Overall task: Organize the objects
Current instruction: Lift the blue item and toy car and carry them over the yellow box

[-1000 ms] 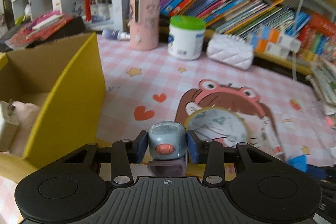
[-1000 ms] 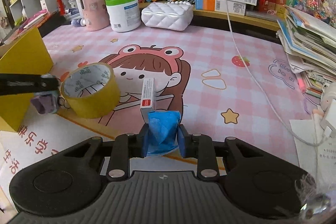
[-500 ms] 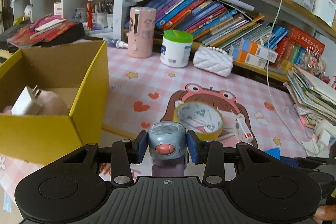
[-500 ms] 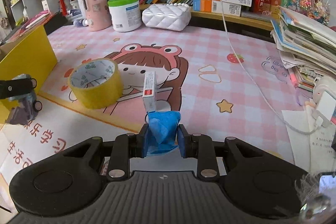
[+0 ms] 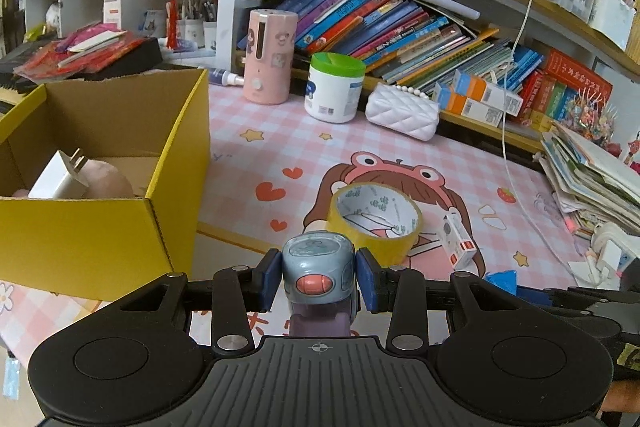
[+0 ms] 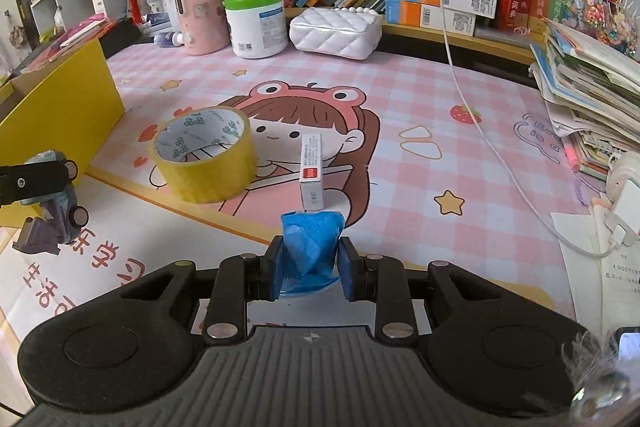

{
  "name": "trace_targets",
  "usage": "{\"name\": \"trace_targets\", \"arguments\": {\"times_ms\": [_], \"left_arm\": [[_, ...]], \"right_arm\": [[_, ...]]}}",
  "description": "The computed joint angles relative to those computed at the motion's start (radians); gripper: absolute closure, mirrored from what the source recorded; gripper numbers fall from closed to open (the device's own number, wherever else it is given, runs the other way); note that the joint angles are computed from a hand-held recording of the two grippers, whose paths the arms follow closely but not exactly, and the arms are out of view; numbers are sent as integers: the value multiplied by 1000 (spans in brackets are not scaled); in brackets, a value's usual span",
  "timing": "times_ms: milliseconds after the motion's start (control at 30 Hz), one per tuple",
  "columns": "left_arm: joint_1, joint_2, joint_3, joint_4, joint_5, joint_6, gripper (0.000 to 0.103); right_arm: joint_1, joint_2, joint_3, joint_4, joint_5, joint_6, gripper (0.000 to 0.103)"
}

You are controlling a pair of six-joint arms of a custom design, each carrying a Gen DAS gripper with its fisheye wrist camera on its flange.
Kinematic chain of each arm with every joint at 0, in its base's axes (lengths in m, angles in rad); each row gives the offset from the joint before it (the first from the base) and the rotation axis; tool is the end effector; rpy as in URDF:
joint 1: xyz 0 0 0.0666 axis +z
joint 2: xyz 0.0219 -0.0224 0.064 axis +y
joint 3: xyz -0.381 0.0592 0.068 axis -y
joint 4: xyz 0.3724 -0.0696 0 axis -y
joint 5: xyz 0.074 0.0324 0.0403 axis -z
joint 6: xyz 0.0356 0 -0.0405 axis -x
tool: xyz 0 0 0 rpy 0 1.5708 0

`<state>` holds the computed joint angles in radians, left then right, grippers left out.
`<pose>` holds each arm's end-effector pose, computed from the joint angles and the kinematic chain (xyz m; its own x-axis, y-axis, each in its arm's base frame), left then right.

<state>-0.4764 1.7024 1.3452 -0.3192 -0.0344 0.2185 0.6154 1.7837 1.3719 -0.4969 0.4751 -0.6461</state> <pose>0.5100 -0.2623 0.3004 -0.6372 0.0851 -0.7660 0.3036 0.9412 -0.1480 0.4791 0.3183 0.2561 -0.6850 0.1714 -0.7081 0.1612 0.9835 0.0821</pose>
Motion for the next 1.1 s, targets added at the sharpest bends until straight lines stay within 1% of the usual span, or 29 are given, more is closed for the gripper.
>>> {"name": "trace_targets", "arguments": {"times_ms": [100, 200, 367, 533, 700, 833, 1033, 1100], "left_arm": [[2, -4, -3, -2, 7, -1, 65], [7, -16, -20, 13, 22, -6, 65], [25, -56, -64, 52, 54, -13, 65], [56, -99, -112, 90, 89, -28, 65], [108, -153, -169, 111, 134, -48, 65], [159, -202, -220, 123, 174, -66, 65], [247, -272, -293, 116, 225, -80, 65], [280, -292, -313, 112, 244, -83, 65]], "right_arm": [[5, 4, 10, -7, -4, 0, 78], [12, 9, 30, -27, -1, -7, 78], [35, 6, 76, -80, 22, -49, 78], [75, 16, 139, -148, 29, -118, 78], [134, 52, 219, -196, 62, -129, 78], [179, 99, 316, -256, 71, -139, 78], [250, 186, 467, -352, 98, -147, 78], [276, 216, 508, -385, 103, -164, 78]]}}
